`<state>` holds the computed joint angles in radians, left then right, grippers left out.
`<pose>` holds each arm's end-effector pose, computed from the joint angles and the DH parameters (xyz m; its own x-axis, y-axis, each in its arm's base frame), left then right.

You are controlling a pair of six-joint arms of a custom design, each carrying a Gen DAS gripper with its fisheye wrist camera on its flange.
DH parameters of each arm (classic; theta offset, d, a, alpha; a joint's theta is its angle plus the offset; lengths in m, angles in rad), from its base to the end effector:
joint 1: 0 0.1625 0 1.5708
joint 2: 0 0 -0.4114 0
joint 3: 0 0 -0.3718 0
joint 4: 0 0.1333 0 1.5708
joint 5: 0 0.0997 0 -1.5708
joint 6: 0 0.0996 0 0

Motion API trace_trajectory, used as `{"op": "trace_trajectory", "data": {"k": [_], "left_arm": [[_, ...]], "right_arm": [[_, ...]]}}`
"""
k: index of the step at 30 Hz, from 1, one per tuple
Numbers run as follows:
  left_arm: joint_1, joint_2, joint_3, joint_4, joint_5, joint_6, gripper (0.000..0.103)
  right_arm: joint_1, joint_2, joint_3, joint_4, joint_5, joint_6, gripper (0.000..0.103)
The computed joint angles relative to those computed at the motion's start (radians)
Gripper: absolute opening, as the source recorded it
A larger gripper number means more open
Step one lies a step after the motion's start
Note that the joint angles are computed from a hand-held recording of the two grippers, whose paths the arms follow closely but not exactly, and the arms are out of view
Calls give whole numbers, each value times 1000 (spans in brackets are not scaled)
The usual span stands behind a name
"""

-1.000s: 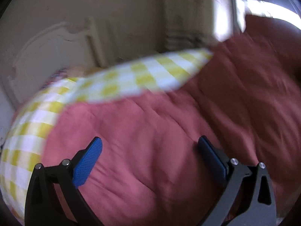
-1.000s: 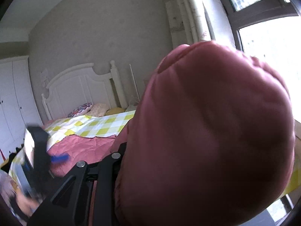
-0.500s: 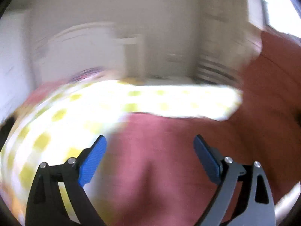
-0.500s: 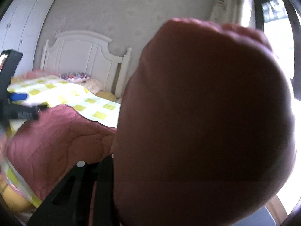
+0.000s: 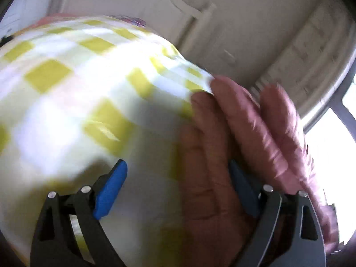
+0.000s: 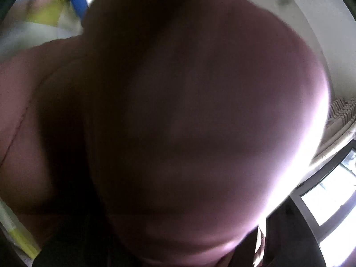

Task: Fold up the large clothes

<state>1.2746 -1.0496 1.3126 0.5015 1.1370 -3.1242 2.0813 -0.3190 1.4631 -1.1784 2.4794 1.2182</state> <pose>0.0041 -0.5868 0.2881 -0.9528 -0.0138 -0.3034 0.2186 0.6624 -0.7166 0.3454 -0.5047 -0.1445 0.3025 -0.1056 0.9473 -0.8707 0.3738 0.3198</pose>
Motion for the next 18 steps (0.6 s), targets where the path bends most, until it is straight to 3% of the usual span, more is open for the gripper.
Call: {"op": "trace_trajectory", "data": {"k": [2, 3, 6, 8, 10, 14, 18], "left_arm": [[-27, -64, 56, -68, -84, 32, 90], [-40, -90, 67, -81, -92, 58, 90], [-98, -104, 13, -21, -14, 153, 92], [-146, -50, -77, 71, 33, 233, 101], [-197, 35, -184, 189, 44, 302, 101], [-287, 284, -432, 368, -93, 444, 101], [-238, 560, -723, 484, -280, 537, 101]], "right_arm": [[1, -3, 3, -11, 15, -36, 54], [-1, -3, 19, -43, 3, -60, 54], [-7, -11, 60, -98, -28, -87, 54], [-11, -22, 90, -116, -52, -96, 54], [-16, -32, 120, -139, -75, -99, 54], [-22, -59, 168, -151, -97, -82, 54], [-27, -98, 218, -128, -115, -48, 54]]}}
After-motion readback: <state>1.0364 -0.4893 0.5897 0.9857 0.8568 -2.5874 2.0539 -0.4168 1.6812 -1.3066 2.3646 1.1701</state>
